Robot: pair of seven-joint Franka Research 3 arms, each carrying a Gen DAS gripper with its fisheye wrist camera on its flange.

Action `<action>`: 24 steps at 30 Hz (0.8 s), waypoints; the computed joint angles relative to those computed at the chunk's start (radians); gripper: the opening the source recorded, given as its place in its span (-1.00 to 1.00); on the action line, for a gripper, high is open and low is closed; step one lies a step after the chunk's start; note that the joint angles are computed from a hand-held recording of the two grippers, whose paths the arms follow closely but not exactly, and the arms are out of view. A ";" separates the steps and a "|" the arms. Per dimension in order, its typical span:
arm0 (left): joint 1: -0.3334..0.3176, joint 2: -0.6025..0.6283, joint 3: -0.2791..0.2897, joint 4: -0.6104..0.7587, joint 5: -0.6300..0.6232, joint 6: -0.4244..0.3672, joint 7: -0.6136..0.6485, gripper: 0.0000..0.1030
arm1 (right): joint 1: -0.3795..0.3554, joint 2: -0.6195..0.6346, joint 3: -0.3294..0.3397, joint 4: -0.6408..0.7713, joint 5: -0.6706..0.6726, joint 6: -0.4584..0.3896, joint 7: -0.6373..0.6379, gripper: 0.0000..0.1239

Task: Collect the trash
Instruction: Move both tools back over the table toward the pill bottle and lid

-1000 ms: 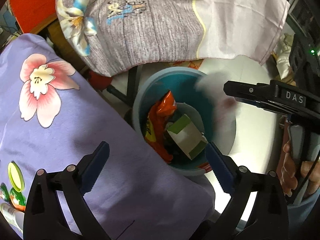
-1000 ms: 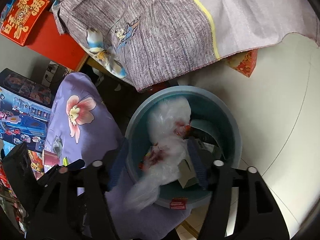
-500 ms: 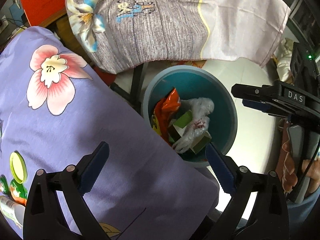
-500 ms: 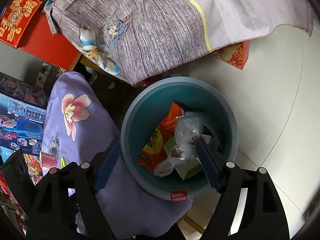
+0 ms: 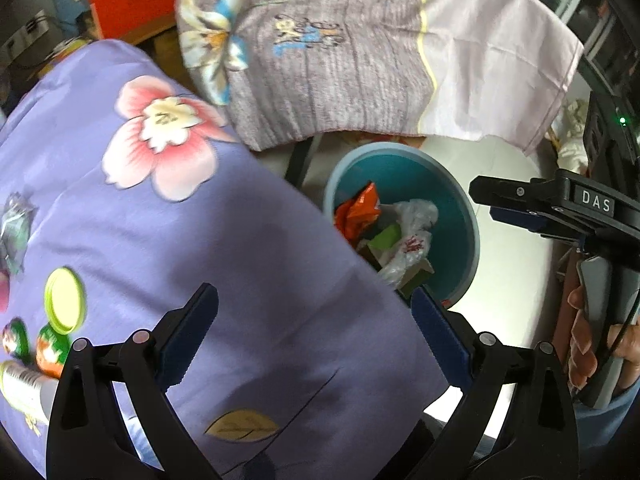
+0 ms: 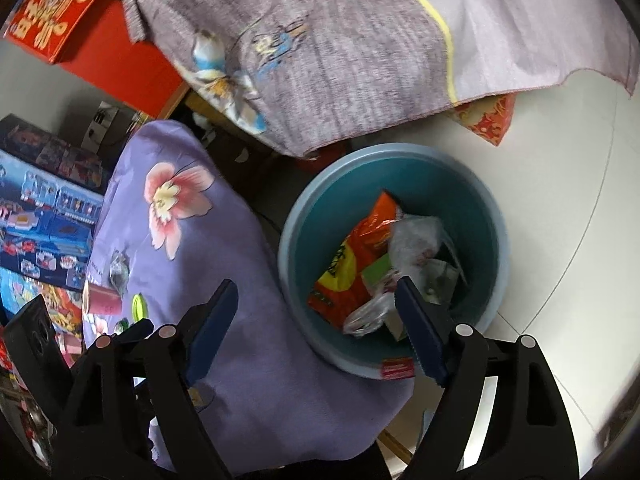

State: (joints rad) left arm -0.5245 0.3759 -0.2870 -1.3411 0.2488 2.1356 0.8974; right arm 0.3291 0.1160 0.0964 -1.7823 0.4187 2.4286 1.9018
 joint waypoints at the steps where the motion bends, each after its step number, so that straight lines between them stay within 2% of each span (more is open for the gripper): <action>1: 0.004 -0.019 0.002 -0.024 0.000 0.007 -0.006 0.89 | 0.006 0.004 0.005 0.010 -0.004 -0.004 0.001 0.24; 8: 0.067 -0.231 0.008 -0.300 0.002 0.085 -0.091 0.89 | 0.057 0.050 0.032 0.094 -0.037 -0.028 0.011 0.24; 14: 0.137 -0.423 0.013 -0.529 -0.021 0.114 -0.198 0.89 | 0.112 0.128 0.052 0.207 -0.072 -0.078 0.020 0.24; 18: 0.176 -0.558 0.019 -0.679 -0.036 0.134 -0.274 0.89 | 0.158 0.215 0.065 0.336 -0.102 -0.149 0.025 0.24; 24: 0.219 -0.701 0.026 -0.830 -0.054 0.143 -0.370 0.89 | 0.225 0.351 0.069 0.555 -0.147 -0.254 0.027 0.24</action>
State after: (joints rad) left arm -0.3059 -0.3256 -0.2614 -2.1710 0.1945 2.2789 0.5271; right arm 0.5544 0.4674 0.1657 -1.2273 0.2718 2.1748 1.9293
